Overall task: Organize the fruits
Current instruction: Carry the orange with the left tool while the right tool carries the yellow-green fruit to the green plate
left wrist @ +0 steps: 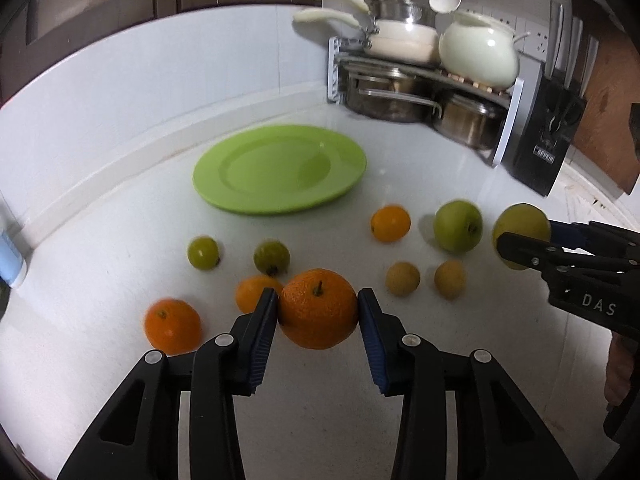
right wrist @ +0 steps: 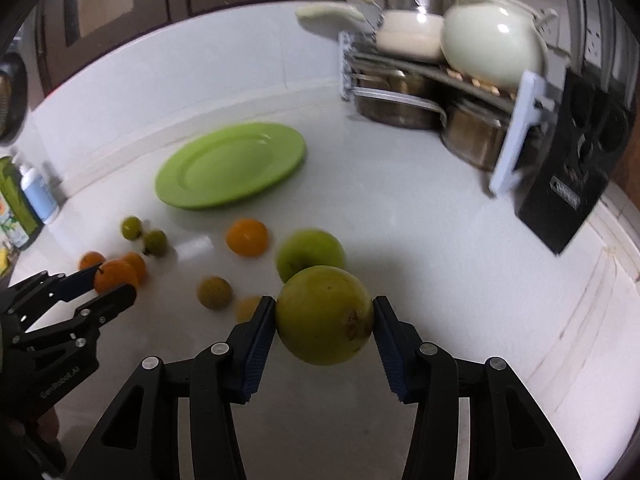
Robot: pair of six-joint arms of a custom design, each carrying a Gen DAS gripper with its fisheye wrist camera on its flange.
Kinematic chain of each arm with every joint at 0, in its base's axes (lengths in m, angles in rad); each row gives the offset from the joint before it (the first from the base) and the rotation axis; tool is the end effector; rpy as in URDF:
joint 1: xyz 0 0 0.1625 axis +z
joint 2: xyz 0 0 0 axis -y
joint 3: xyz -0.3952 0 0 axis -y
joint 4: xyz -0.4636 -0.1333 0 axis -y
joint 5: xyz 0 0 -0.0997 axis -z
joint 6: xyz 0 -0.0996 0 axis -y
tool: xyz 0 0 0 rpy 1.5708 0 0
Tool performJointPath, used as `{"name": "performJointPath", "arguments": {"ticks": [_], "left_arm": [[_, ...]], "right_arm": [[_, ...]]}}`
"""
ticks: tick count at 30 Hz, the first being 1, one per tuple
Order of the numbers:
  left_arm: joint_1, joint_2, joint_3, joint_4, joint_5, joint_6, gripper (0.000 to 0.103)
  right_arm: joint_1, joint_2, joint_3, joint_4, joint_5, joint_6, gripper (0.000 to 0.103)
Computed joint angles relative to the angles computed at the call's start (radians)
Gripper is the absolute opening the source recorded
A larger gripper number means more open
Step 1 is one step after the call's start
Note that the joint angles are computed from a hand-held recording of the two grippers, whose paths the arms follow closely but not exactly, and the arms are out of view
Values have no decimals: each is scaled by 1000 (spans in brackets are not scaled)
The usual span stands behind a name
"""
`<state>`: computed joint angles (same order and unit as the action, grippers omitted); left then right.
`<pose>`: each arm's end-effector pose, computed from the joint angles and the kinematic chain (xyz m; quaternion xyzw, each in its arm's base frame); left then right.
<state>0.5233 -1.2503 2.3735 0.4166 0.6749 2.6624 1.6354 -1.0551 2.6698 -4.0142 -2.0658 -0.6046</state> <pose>-0.0915 -0.2965 0.0544 0.2462 0.8670 -0.3095 0.3032 0.1056 -0.3003 0.0574 0.1983 -0.8707 0.3164 0.3202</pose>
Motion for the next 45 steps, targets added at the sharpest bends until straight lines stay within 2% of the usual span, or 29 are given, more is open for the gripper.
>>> {"name": "performJointPath", "arguments": {"ticks": [8, 12, 17, 25, 30, 39, 45], "left_arm": [[45, -101, -20, -30, -33, 179, 41], [103, -137, -52, -57, -11, 301, 41], [210, -153, -132, -65, 52, 438, 41], [381, -52, -319, -17, 149, 562, 41], [444, 38, -419, 9, 181, 634, 41], [526, 165, -548, 58, 198, 729, 41], [548, 211, -587, 84, 209, 732, 41]], "right_arm": [[84, -3, -68, 92, 29, 8, 50], [113, 11, -125, 141, 45, 0, 50], [140, 39, -212, 216, 58, 1, 50], [168, 130, -361, 331, 4, 30, 50], [159, 164, -433, 439, -4, 61, 50], [130, 233, -520, 548, -53, 79, 50], [128, 253, -543, 583, -64, 95, 50]]}}
